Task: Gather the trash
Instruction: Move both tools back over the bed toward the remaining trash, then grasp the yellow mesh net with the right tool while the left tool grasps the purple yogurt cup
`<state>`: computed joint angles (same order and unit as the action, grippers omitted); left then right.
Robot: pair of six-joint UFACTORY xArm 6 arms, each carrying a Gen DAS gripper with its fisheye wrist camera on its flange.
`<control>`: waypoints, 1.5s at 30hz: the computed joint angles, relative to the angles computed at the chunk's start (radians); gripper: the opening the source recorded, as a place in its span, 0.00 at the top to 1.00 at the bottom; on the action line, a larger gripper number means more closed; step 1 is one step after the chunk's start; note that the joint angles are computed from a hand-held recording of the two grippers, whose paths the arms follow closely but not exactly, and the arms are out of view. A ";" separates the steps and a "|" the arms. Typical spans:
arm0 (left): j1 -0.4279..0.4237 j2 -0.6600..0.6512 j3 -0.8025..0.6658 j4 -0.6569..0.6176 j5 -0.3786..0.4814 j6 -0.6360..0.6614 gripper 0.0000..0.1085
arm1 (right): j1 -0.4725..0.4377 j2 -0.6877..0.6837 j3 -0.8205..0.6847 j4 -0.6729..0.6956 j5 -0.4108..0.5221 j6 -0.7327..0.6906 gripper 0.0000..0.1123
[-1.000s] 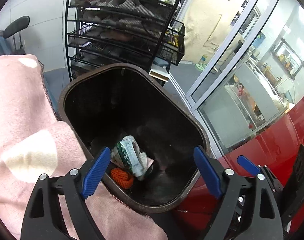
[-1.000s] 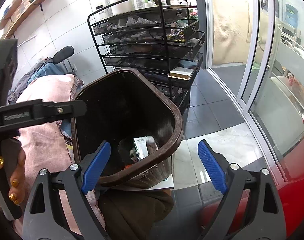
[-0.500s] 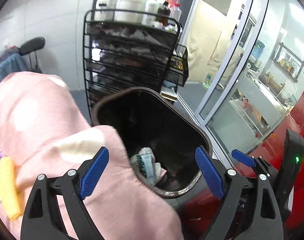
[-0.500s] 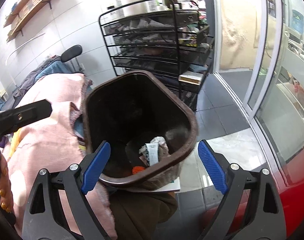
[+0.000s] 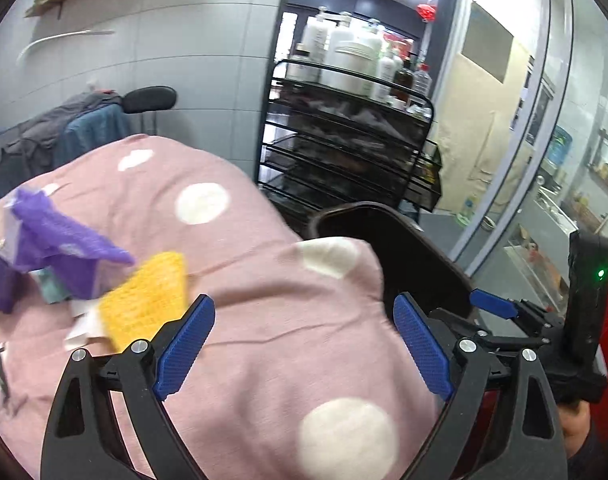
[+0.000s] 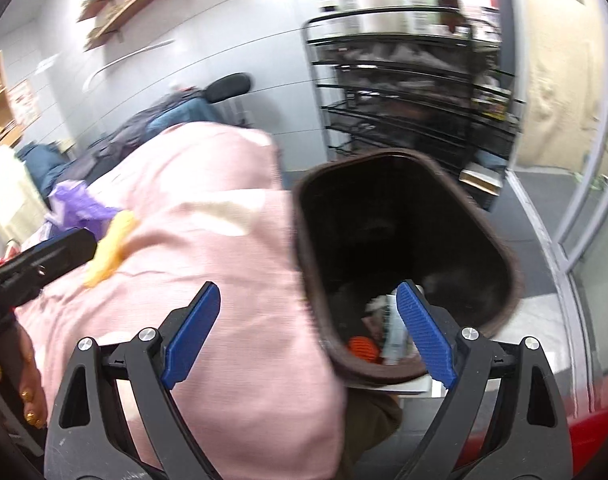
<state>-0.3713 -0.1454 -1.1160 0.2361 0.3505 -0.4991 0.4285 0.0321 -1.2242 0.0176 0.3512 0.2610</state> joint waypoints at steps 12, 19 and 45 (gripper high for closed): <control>0.203 -0.235 0.207 0.180 0.069 -0.105 0.15 | 0.140 0.165 -0.266 0.368 0.145 -0.367 0.21; 0.350 -0.290 0.227 0.155 0.146 0.001 0.14 | 0.184 0.329 -0.515 0.434 0.318 -0.427 0.24; 0.506 0.039 -0.087 -0.173 0.323 0.387 0.33 | 0.186 0.676 -1.036 0.467 0.605 -0.310 0.88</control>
<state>0.1347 -0.1065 -1.2031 0.0627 0.6731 -0.1122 0.6150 0.7077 -2.2602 0.4850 0.9560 -0.0486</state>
